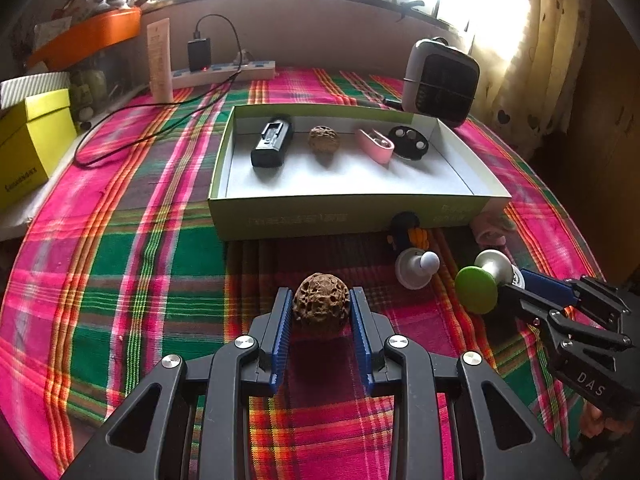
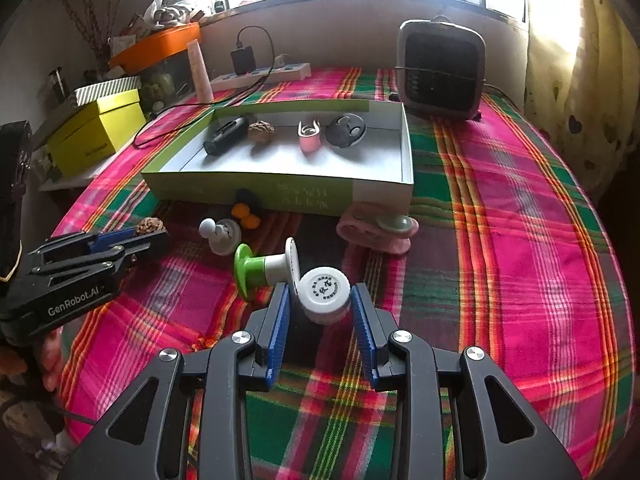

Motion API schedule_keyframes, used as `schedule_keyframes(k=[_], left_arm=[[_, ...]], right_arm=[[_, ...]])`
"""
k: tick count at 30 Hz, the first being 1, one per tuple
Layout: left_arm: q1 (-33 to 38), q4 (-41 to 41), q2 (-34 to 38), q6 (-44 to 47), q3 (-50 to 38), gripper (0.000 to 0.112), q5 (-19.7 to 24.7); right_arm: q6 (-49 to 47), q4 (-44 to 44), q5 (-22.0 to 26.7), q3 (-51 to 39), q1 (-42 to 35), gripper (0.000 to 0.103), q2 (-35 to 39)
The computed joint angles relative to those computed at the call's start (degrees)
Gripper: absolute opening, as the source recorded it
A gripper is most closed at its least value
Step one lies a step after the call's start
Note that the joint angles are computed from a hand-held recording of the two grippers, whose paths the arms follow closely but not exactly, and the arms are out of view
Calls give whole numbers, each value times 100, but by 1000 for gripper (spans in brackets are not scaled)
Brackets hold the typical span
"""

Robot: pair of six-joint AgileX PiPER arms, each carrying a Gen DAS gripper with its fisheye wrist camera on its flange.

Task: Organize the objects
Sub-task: 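Grasp and lift the white round cap with the right gripper while the left holds the walnut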

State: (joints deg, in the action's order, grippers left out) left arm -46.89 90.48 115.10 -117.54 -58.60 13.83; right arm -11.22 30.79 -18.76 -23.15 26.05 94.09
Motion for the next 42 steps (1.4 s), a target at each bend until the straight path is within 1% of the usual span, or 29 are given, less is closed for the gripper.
schedule_keyframes(k=[2,6,9,14,17,19,21,24,28,31,33,35,42], left_arm=[[7,-61,13,55,-16,26,-12],[5,-152,18,139,-33,26,-8],[1,-284,37,246,-70,26,-9],[7,-255,51,232,-77,26,-9],[1,-274,69,224,-97,26,-9],[-4,-259,64,214,-91,27,-3],[-2,-237,68,207,-92,27,-5],[-11,-295,72,258,-102,27,8],[7,-284,94,290,-131,27,12],[25,-302,97,321,-141,26,4],[15,-329,94,341,-143,27,15],[14,-335,93,346,-143,27,14],[11,-440,83,457,-163,26,40]], right_arm=[[-225,98,14,6,33,33,-14],[-1464,1028,-17,-18,193,34,5],[-1816,1237,-42,4,154,38,33],[-1414,826,29,-28,-93,38,85],[-1735,1147,33,-122,-96,38,134],[-1715,1126,64,-181,-132,38,165],[-1379,731,187,-235,-227,38,210],[-1243,642,188,-239,-261,38,204],[-807,218,221,-222,-328,38,191],[-1035,477,185,-221,-248,38,196],[-848,283,192,-210,-249,33,187],[-898,357,176,-220,-235,30,202],[-691,200,152,-197,-267,29,175]])
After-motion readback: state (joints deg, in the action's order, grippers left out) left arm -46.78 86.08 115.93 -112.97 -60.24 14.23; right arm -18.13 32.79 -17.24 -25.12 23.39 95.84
